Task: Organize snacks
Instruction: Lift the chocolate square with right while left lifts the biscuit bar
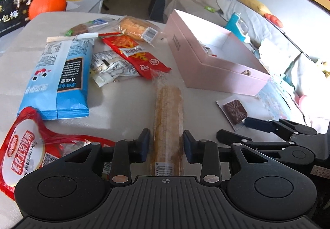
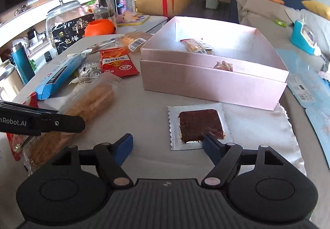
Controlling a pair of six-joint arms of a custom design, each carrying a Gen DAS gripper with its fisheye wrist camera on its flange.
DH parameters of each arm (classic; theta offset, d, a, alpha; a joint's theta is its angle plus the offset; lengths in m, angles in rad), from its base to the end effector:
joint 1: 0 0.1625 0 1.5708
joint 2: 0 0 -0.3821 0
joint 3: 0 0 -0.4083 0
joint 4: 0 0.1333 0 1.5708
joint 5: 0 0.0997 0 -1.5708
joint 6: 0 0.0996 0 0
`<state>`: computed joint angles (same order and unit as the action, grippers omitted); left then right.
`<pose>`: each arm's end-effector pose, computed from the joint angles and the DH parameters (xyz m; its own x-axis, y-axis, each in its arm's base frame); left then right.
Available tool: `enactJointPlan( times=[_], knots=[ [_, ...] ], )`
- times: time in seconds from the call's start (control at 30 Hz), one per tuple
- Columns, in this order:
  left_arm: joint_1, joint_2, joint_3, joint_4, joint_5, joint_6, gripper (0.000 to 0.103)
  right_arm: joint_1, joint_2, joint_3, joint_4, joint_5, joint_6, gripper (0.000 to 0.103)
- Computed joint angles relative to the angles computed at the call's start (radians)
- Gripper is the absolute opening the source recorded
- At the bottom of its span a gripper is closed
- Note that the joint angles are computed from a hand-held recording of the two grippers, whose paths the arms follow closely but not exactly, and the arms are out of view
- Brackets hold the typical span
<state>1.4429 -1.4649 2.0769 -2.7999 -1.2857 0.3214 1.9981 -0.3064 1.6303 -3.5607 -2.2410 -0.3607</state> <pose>0.0948 -0.5276 0.2876 -0.8899 0.2185 -0.4004 0.4059 0.7798 -0.4766 0.3098 -0.5080 -0.1179 -0.7011 -0.2296 0.6750 -0.6127 0.6782 -0.4057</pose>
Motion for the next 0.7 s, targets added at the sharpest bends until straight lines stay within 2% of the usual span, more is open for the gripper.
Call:
enactJointPlan(
  times=[0.17,0.3,0.33,0.37,0.43,0.47,0.6,0.7],
  knots=[
    [0.010,-0.003,0.011,-0.021,-0.021,0.018,0.038,-0.012,-0.029,0.056,-0.080,-0.065,-0.022,0.077],
    [0.004,-0.002,0.032,-0.066,-0.010,0.026,0.039,0.003,0.015,0.017,-0.190,-0.212,-0.094,0.076],
    [0.002,-0.003,0.035,-0.070,-0.004,0.032,0.039,0.007,0.012,0.017,-0.177,-0.220,-0.079,0.071],
    [-0.002,-0.003,0.037,-0.072,0.003,0.038,0.039,0.006,-0.008,0.032,-0.134,-0.194,-0.027,0.063],
    [-0.006,-0.007,0.039,-0.065,0.011,0.044,0.039,-0.010,-0.067,0.076,-0.017,-0.073,0.112,0.061],
    [-0.007,-0.009,0.039,-0.060,0.013,0.044,0.039,-0.014,-0.073,0.077,0.003,-0.036,0.151,0.061],
    [-0.008,-0.015,0.041,-0.052,0.016,0.044,0.039,-0.008,-0.021,-0.023,0.055,-0.024,0.183,0.061],
    [-0.008,-0.018,0.043,-0.051,0.018,0.050,0.039,-0.016,0.049,-0.125,0.028,-0.032,0.125,0.070]
  ],
)
